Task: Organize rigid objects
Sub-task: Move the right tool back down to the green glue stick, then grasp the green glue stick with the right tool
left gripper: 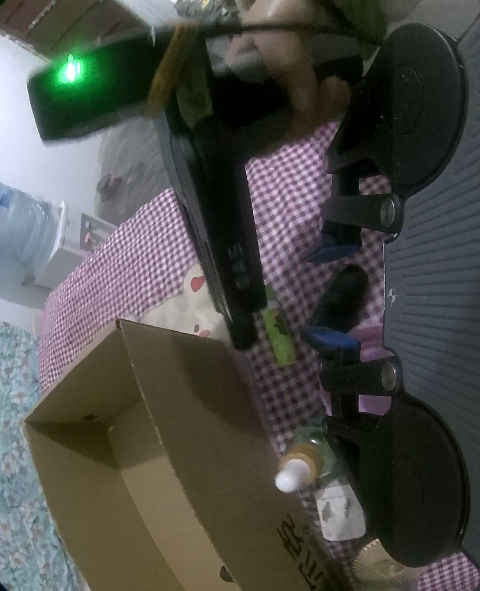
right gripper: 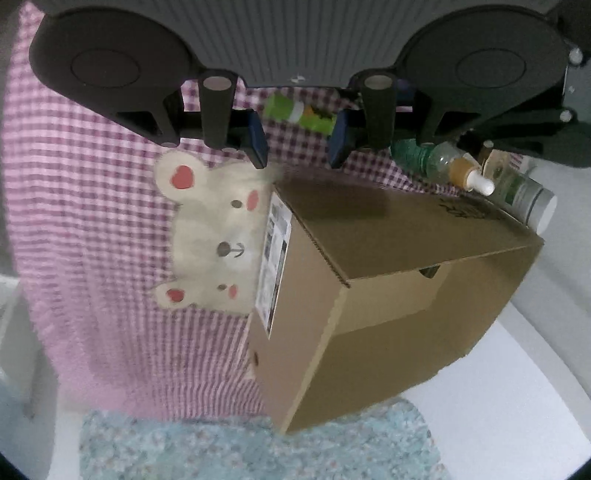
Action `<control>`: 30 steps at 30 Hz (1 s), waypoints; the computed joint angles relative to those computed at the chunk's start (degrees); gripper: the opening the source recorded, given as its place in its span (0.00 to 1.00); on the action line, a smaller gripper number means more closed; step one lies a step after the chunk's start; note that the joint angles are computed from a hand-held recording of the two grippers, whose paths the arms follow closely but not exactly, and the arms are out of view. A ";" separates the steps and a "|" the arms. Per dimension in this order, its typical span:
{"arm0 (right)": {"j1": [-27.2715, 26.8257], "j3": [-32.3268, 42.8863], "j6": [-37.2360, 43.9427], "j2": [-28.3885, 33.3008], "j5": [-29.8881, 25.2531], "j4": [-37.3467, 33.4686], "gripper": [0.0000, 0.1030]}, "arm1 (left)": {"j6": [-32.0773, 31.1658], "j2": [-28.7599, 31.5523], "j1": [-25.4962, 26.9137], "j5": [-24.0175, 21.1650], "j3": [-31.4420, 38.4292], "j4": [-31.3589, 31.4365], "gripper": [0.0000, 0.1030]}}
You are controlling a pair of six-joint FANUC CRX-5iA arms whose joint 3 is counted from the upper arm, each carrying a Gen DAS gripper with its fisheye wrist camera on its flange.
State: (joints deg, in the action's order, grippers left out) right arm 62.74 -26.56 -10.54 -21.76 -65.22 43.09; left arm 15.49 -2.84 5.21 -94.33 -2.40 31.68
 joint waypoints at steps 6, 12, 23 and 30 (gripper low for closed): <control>-1.71 -3.75 -5.98 -5.15 6.71 -4.63 0.37 | 1.20 1.12 -1.95 -0.16 0.68 -1.11 0.37; -2.86 -9.32 -14.56 -11.18 14.72 -6.54 0.30 | 3.23 2.46 -3.68 0.29 1.83 -3.11 0.35; -5.41 -6.58 -6.50 -9.59 18.34 -14.58 0.29 | 2.77 2.91 -3.74 -0.03 3.26 -5.32 0.35; -7.46 -8.48 -8.45 -8.31 23.96 -14.46 0.23 | 2.71 2.78 -4.58 2.00 3.13 -6.19 0.35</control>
